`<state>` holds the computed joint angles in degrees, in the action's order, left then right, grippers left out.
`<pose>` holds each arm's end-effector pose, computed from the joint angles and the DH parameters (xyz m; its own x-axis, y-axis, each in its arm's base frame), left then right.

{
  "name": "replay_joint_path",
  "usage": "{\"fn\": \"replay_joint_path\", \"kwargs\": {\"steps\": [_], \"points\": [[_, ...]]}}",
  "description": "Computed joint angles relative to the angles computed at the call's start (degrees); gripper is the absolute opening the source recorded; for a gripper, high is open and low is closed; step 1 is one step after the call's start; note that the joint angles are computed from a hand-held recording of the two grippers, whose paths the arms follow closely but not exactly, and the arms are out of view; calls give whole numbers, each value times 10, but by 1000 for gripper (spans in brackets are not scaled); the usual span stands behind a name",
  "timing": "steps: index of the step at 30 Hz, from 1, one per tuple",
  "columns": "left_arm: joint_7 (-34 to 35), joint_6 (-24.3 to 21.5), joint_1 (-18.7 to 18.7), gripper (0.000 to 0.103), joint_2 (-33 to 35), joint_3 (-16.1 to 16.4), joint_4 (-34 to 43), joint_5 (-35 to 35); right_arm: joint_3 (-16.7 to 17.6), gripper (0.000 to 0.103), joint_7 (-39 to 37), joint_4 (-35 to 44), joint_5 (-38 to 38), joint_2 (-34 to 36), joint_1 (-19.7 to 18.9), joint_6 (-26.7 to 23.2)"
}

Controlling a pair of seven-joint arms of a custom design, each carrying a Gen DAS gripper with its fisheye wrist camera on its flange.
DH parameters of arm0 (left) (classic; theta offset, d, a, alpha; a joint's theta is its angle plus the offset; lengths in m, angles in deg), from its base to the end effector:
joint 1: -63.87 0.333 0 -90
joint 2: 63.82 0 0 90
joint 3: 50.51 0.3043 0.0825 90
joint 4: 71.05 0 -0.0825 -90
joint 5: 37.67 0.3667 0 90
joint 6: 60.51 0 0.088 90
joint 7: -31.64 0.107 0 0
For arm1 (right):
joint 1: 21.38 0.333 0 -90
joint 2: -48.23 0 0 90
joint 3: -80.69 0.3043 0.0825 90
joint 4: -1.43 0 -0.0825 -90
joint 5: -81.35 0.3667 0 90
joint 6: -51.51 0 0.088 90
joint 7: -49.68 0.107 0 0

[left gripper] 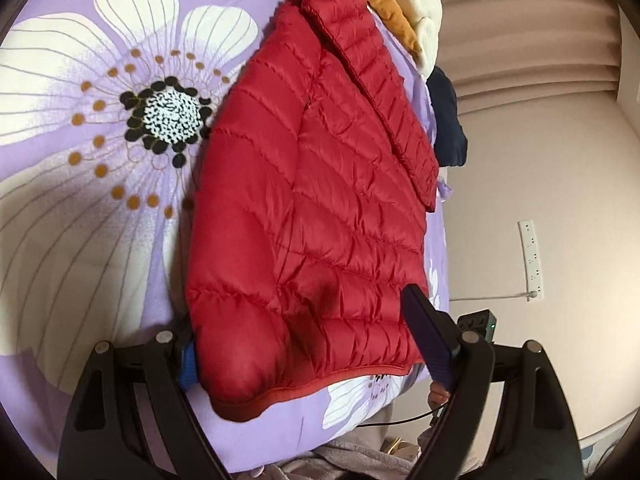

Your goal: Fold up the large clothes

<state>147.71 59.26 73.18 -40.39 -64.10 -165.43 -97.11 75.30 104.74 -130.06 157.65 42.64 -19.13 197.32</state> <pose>0.6587 -0.0722 0.4092 -0.0679 -0.5675 0.8205 -0.9785 -0.1225 -0.1657 0.5100 -0.0408 0.4169 -0.1758 -0.6390 -0.7489 -0.7640 0.5683 -0.3056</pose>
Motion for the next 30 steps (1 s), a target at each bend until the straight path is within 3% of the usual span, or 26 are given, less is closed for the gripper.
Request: {"fn": "replay_joint_path", "kwargs": {"steps": [6,7,10,12,14,20,30], "points": [[-12,5,-3,84,9,-5,9,1,8,55,-10,0,32,4,4,26],[-12,7,-2,82,6,-5,5,0,9,50,-12,-2,27,1,5,30],[-16,23,-8,62,-9,1,-11,15,13,34,2,-16,-12,-12,10,56],[-19,28,-11,35,-17,5,-21,27,12,28,-5,-23,-7,-19,17,71],[-23,33,-11,20,-20,8,-28,30,14,25,-19,-28,6,-25,25,95],[-19,54,-8,17,-40,8,-42,6,24,18,-31,-27,-7,-41,52,159],[134,84,-23,16,-134,22,-61,-79,13,17,-203,-8,111,-104,98,214]]}}
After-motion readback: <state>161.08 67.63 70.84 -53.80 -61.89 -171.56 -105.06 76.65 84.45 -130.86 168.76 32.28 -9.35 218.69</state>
